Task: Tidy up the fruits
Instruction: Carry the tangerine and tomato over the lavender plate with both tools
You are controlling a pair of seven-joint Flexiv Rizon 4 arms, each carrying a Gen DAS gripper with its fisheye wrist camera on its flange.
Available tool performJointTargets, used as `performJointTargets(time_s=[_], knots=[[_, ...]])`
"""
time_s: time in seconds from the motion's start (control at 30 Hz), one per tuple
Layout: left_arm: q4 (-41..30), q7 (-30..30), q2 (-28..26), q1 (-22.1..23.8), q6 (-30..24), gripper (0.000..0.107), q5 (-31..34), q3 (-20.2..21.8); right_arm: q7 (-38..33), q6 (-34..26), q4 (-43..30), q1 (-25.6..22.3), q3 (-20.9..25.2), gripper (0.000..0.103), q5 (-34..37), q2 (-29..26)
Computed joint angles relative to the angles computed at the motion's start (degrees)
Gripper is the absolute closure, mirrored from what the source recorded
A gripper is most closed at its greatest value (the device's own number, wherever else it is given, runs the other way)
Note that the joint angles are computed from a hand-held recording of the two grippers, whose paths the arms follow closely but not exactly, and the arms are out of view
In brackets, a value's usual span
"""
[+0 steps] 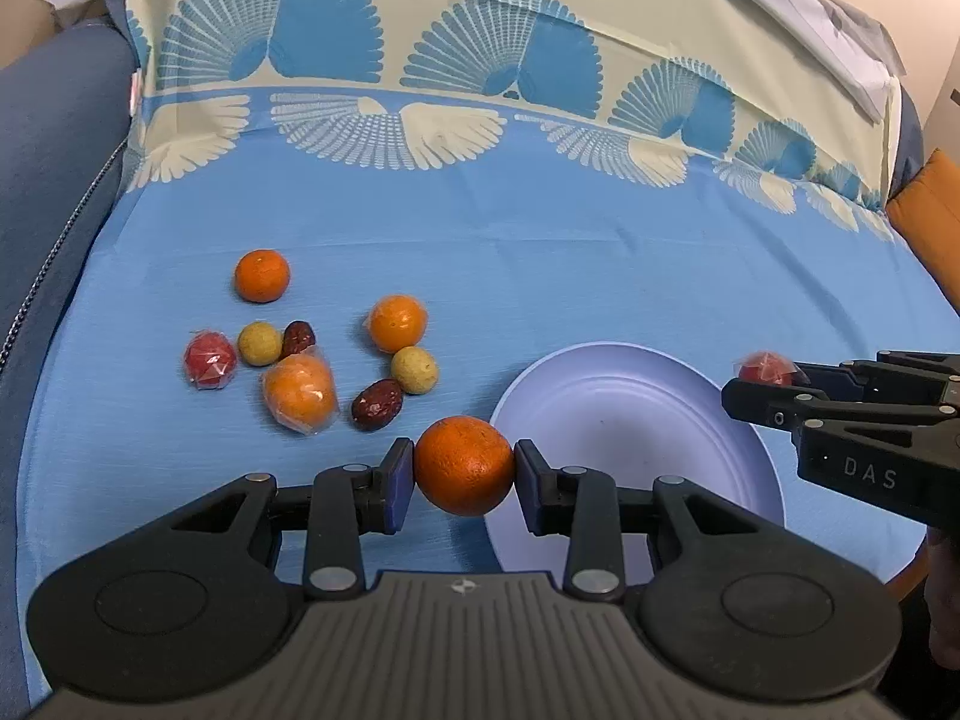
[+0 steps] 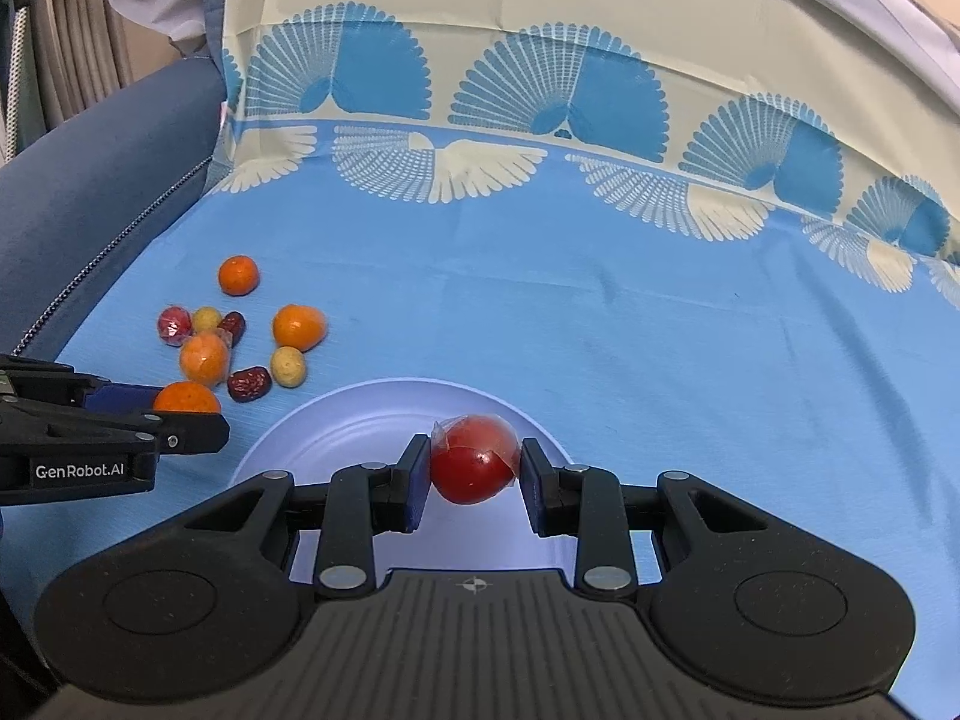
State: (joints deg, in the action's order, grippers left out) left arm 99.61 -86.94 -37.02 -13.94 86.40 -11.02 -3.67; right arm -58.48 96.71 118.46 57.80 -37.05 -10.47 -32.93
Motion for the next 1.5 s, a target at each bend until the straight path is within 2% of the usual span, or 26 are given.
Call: performJointTargets(time_s=[0.5, 1.5], knots=[[1.5, 6.6, -0.4, 3.8, 3.6, 0.067, -0.4, -6.6, 0.1, -0.4, 0.1, 1.3, -1.2, 0.070, 0.2, -0.4], [1.5, 13.2, -0.9, 3.8, 2.1, 0.067, -1.9, -8.5, 2.3, -2.3, 0.2, 1.0, -1.5, 0.070, -2.7, -0.4]])
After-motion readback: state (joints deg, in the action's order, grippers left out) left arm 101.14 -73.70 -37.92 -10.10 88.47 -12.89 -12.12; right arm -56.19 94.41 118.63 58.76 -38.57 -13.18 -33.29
